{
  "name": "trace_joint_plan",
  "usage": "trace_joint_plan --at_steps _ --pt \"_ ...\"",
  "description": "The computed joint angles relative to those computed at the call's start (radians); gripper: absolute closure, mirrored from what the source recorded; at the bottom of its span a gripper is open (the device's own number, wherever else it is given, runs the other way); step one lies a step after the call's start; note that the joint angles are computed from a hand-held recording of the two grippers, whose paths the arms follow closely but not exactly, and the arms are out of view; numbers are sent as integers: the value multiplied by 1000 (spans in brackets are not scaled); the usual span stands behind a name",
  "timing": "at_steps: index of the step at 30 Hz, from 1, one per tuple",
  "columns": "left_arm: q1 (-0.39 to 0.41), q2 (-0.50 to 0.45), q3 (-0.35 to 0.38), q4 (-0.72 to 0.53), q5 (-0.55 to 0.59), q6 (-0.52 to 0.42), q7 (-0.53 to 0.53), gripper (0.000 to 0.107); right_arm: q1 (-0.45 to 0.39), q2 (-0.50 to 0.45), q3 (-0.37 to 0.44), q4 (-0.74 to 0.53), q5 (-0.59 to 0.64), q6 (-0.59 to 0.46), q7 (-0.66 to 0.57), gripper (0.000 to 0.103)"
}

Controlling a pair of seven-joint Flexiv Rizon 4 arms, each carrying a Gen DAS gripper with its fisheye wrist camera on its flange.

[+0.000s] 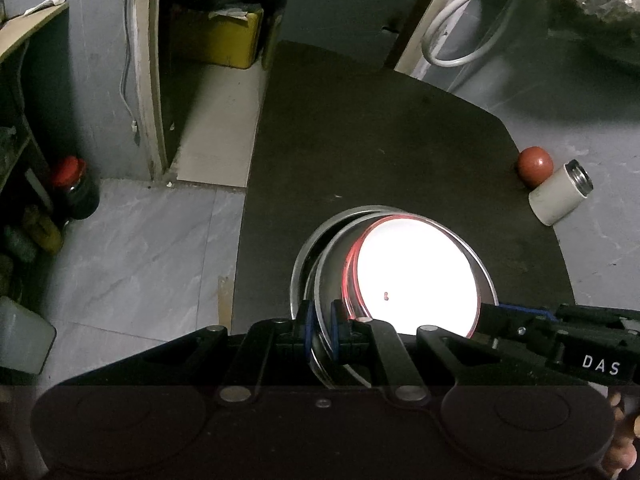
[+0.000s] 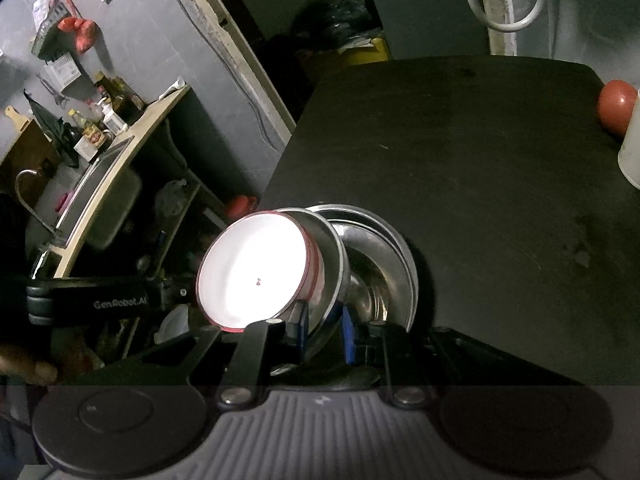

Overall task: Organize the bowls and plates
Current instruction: 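Lower the bowl stack onto the steel plate with both grippers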

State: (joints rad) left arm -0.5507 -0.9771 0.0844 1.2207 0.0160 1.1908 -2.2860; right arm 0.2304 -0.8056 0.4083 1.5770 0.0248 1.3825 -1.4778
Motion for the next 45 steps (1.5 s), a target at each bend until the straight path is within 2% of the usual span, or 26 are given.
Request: trace_joint_plan --at_steps 19,33,45 --pt "5 -32 -12 -46 -2 -29 -4 98 27 -9 -32 -18 -21 -3 24 83" --pt "-21 -56 25 -109 39 -67 -26 99 53 -10 -63 -4 -44 0 77 83" --pt "-23 -58 40 -123 73 -79 -57 99 46 -37 -52 -26 -62 9 70 83"
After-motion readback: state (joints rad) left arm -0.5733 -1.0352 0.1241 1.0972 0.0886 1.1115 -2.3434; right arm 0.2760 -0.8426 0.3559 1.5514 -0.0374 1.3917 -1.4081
